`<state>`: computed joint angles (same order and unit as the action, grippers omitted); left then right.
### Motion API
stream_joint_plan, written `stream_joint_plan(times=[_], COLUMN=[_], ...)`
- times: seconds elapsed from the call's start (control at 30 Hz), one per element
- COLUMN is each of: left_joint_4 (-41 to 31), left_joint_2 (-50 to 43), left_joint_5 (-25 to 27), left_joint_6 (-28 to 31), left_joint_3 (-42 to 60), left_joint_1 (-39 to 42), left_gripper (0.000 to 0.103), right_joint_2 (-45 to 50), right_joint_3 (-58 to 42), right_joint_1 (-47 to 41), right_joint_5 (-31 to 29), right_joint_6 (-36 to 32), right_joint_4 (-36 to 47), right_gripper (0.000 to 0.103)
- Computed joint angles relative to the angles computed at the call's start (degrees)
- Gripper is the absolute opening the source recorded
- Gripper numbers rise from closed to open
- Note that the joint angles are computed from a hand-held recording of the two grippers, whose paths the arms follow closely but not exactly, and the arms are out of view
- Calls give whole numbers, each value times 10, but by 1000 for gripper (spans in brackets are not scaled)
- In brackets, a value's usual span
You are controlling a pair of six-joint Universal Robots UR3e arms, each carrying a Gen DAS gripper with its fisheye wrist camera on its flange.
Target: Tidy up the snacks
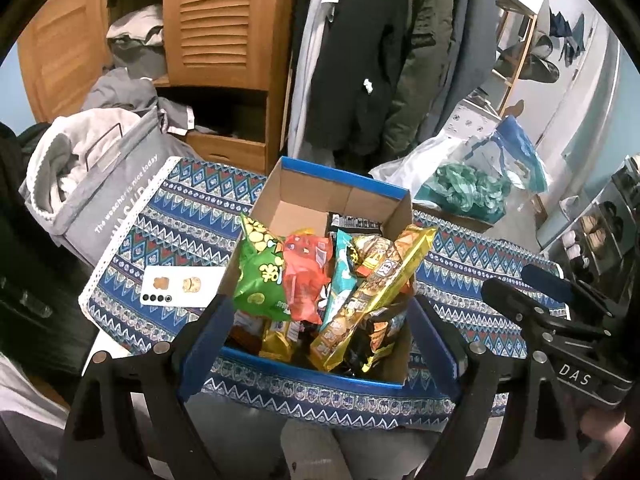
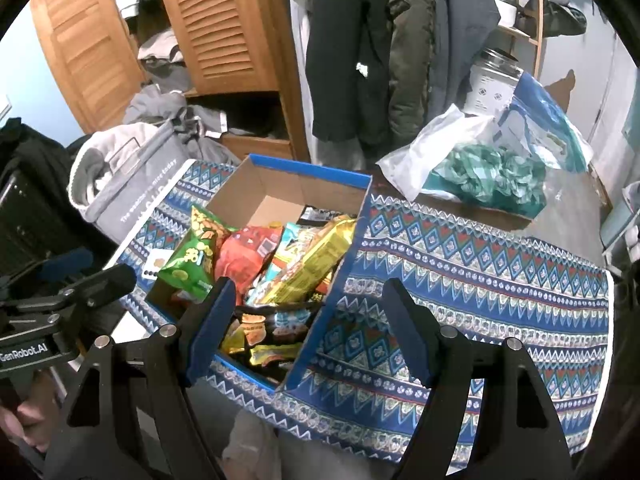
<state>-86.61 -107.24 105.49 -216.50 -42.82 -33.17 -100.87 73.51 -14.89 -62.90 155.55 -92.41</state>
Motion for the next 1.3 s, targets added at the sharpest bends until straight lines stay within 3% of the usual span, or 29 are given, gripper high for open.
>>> stream_joint_plan(times=[1.3], left_joint_4=[19], left_joint_2=[11], left_joint_5=[-15], left_joint_6=[-6], left_joint_3=[-27], left_joint_1=[1], left_gripper=[89], right_joint_2=[2], right_joint_3=[2], right_joint_1=[-3], right_joint_5=[0], right_joint_6=[-1], right_joint_4=[3], right_gripper=[75])
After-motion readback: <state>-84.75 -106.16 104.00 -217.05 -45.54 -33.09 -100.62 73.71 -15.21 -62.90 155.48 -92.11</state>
